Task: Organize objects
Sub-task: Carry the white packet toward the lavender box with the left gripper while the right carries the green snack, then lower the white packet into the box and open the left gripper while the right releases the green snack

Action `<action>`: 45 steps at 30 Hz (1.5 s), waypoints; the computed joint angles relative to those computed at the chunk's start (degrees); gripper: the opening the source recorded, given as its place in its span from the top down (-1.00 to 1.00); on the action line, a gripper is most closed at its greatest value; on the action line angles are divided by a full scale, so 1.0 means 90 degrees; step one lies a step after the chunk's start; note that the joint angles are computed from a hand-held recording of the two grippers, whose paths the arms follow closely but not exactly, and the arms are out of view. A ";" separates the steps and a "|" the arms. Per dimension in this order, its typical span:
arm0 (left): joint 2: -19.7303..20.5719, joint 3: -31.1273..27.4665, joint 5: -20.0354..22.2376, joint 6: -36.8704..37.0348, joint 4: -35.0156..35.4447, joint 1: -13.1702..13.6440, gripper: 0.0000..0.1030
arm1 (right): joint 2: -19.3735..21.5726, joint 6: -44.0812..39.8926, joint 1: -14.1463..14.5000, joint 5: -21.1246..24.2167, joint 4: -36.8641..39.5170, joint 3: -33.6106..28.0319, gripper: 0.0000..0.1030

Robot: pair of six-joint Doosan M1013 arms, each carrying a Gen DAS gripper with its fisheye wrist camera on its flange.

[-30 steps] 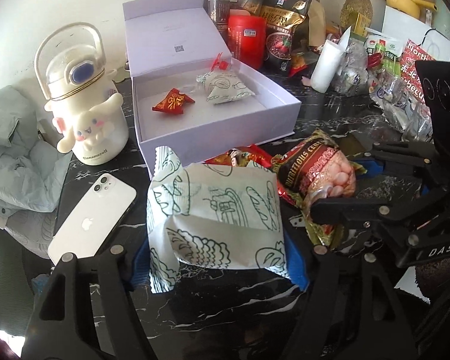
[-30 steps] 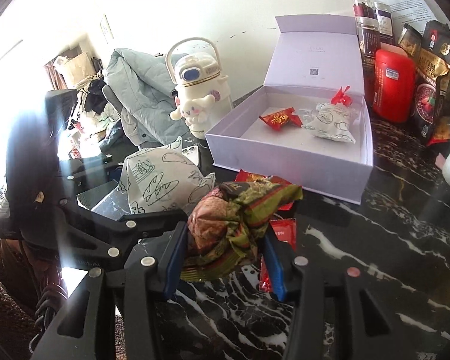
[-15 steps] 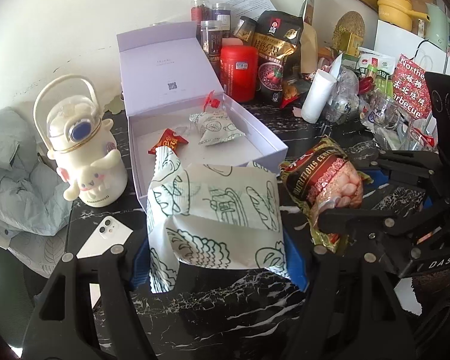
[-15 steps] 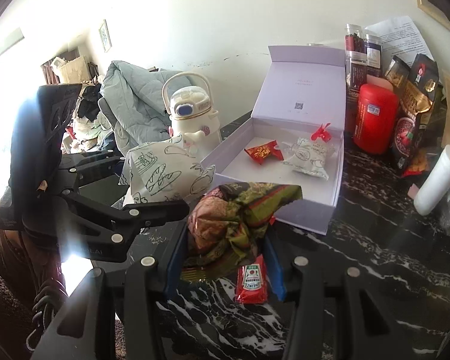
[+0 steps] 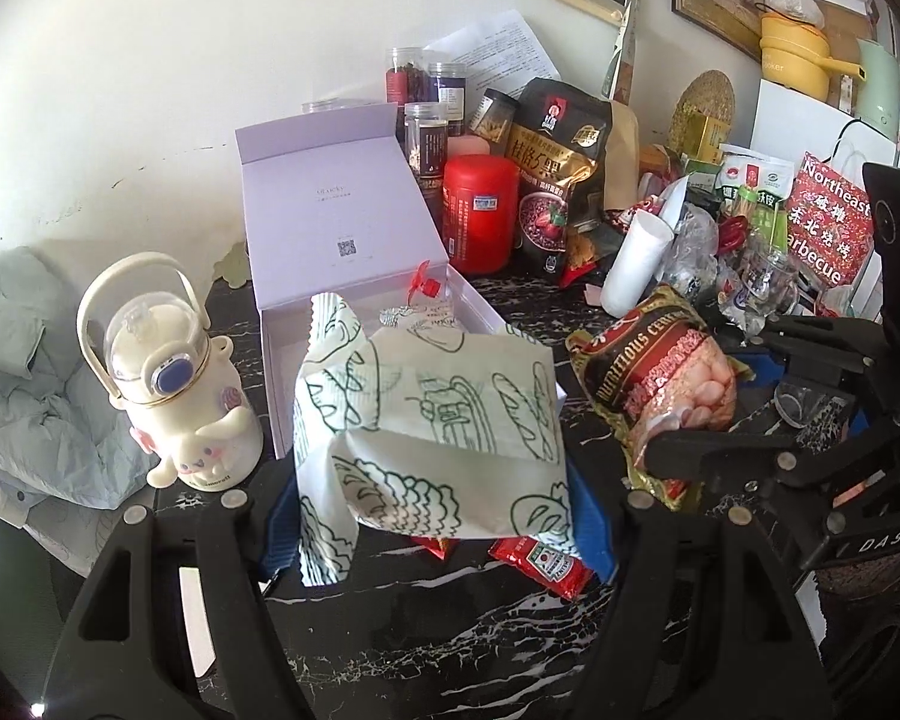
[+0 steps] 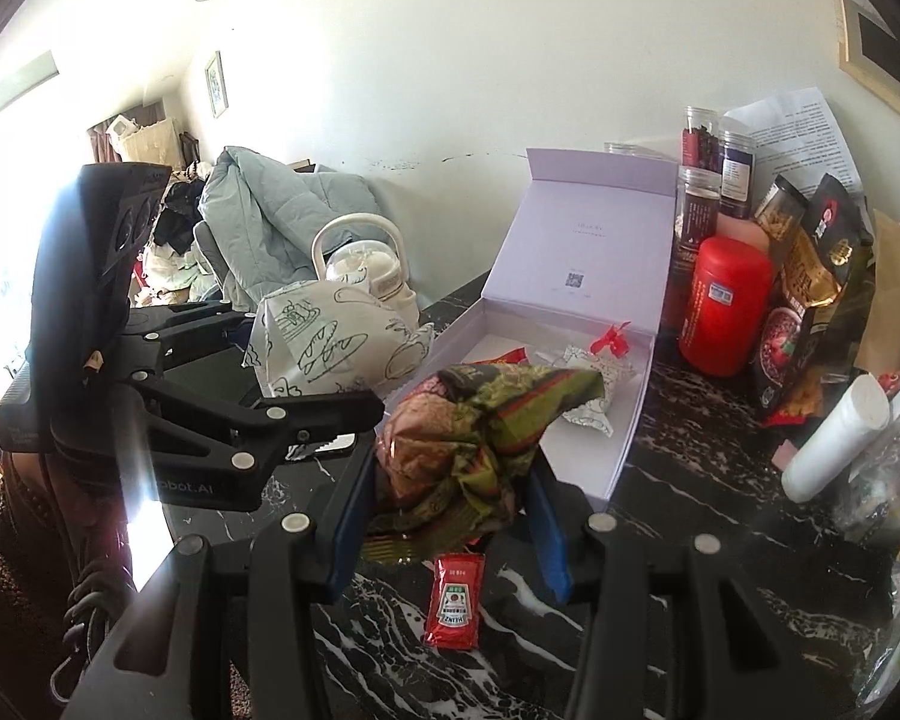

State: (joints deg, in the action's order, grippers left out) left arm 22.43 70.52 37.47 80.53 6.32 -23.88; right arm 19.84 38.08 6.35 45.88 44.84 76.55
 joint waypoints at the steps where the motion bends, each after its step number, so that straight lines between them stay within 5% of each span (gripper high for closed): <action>1: 0.0022 -0.0049 0.0014 0.0028 -0.0028 0.0005 -0.38 | 0.0014 -0.0017 -0.0005 0.0003 0.0003 -0.0038 0.05; 45: 0.2167 -0.3053 0.1654 0.0200 -0.0424 0.0464 -0.38 | 0.2485 0.1073 -0.0140 0.1453 -0.0265 -0.3441 0.05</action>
State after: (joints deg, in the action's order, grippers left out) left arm 41.94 43.04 52.35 82.33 2.51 -19.71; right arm 42.21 47.73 5.09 58.95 42.45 45.58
